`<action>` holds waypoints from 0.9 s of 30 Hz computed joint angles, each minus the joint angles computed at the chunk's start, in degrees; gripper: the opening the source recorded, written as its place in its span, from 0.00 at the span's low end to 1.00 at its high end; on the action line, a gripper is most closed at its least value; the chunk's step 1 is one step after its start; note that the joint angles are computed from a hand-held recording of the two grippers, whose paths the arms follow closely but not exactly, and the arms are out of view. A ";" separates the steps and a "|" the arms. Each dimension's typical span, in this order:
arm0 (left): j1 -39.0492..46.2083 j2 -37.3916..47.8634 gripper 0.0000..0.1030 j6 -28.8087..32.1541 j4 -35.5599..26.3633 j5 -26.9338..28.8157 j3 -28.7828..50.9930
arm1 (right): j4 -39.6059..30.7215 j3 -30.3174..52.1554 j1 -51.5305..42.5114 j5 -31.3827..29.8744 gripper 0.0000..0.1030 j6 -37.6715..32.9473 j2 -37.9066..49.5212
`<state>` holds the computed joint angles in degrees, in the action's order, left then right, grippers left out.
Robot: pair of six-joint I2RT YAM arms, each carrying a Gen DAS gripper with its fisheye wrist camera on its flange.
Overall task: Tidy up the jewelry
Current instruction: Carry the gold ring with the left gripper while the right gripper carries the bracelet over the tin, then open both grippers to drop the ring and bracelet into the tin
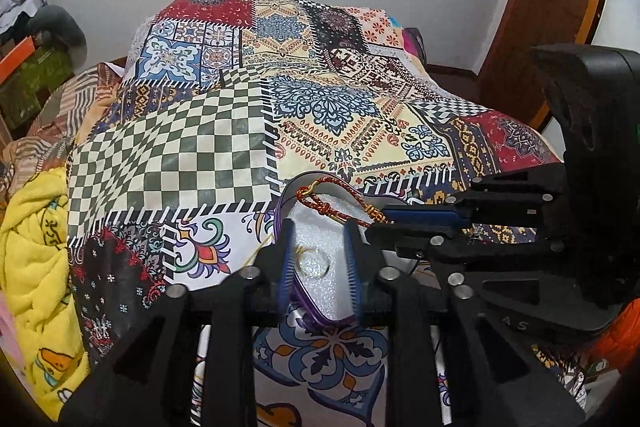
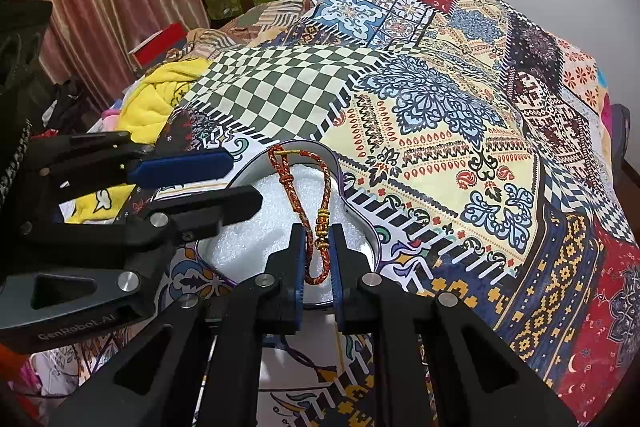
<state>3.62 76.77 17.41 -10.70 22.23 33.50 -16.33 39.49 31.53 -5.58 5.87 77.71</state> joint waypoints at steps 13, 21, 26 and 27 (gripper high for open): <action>4.08 -8.77 0.27 -0.32 -4.68 1.60 -0.41 | -5.63 0.29 1.78 3.15 0.19 3.29 -9.52; 5.30 -19.80 0.27 0.03 -12.01 1.92 -0.75 | -13.35 1.43 4.32 8.33 0.19 6.67 -20.98; 5.36 -26.41 0.27 0.12 -17.45 2.38 -0.69 | -18.38 1.58 5.76 11.37 0.19 8.28 -27.70; 5.12 -27.73 0.27 -0.05 -18.56 2.33 -0.66 | -19.70 1.46 6.10 12.20 0.19 8.75 -29.49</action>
